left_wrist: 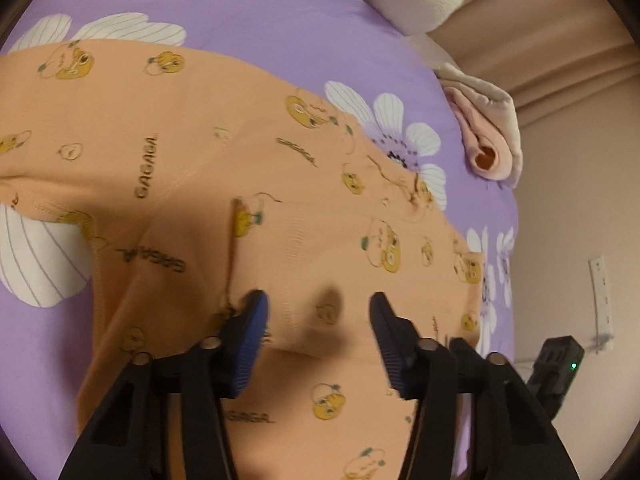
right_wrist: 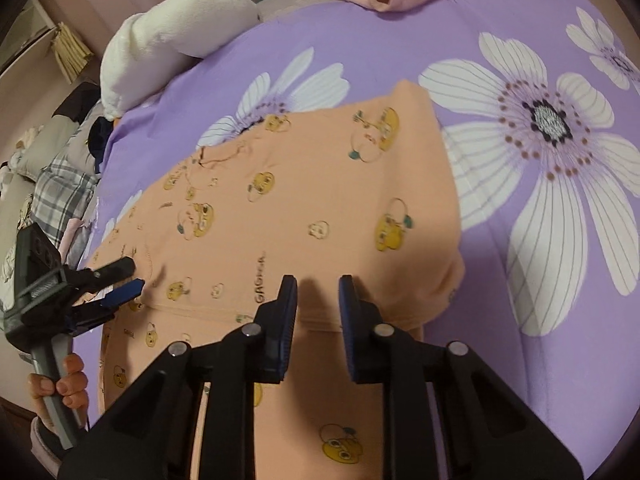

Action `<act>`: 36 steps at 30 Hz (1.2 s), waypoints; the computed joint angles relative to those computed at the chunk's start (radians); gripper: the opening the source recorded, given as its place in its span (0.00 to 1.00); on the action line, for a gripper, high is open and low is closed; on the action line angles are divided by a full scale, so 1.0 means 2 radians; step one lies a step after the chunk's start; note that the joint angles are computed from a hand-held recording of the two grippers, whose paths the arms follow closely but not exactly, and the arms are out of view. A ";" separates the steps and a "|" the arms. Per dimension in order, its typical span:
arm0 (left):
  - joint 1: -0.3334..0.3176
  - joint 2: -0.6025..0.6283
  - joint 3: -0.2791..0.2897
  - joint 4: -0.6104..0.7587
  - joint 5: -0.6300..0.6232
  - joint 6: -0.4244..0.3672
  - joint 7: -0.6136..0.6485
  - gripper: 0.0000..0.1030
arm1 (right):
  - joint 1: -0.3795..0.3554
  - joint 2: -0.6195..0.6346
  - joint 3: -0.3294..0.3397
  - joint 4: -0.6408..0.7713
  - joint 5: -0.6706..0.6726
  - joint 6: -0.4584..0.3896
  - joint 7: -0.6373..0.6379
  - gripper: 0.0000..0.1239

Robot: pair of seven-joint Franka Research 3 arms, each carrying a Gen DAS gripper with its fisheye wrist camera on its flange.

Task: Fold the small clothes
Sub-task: 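Carry the held sleeve across the shirt body with the right tool, then grasp the other sleeve cuff with the left tool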

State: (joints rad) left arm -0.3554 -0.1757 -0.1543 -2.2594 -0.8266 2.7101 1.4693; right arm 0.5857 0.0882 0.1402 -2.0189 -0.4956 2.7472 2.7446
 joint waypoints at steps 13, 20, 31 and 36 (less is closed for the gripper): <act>0.038 -0.173 0.082 -0.157 -0.042 0.033 -0.007 0.64 | -0.003 -0.034 0.025 -0.022 -0.040 0.034 0.036 0.26; 0.096 -0.260 0.147 -0.249 0.009 0.071 -0.083 0.68 | 0.010 -0.026 0.034 -0.007 -0.047 0.034 0.036 0.29; 0.070 -0.226 0.204 -0.241 0.053 0.141 -0.132 0.66 | 0.034 -0.010 0.028 0.017 -0.055 0.022 0.045 0.29; 0.167 -0.203 0.134 -0.218 0.169 0.074 -0.221 0.18 | 0.039 -0.009 0.025 0.020 -0.056 0.018 0.045 0.29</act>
State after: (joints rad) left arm -0.0209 -0.5808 0.1144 -2.6957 -0.4884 2.8583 1.0274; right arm 0.6644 0.0703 0.1909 -1.9784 -0.6068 2.7825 2.8353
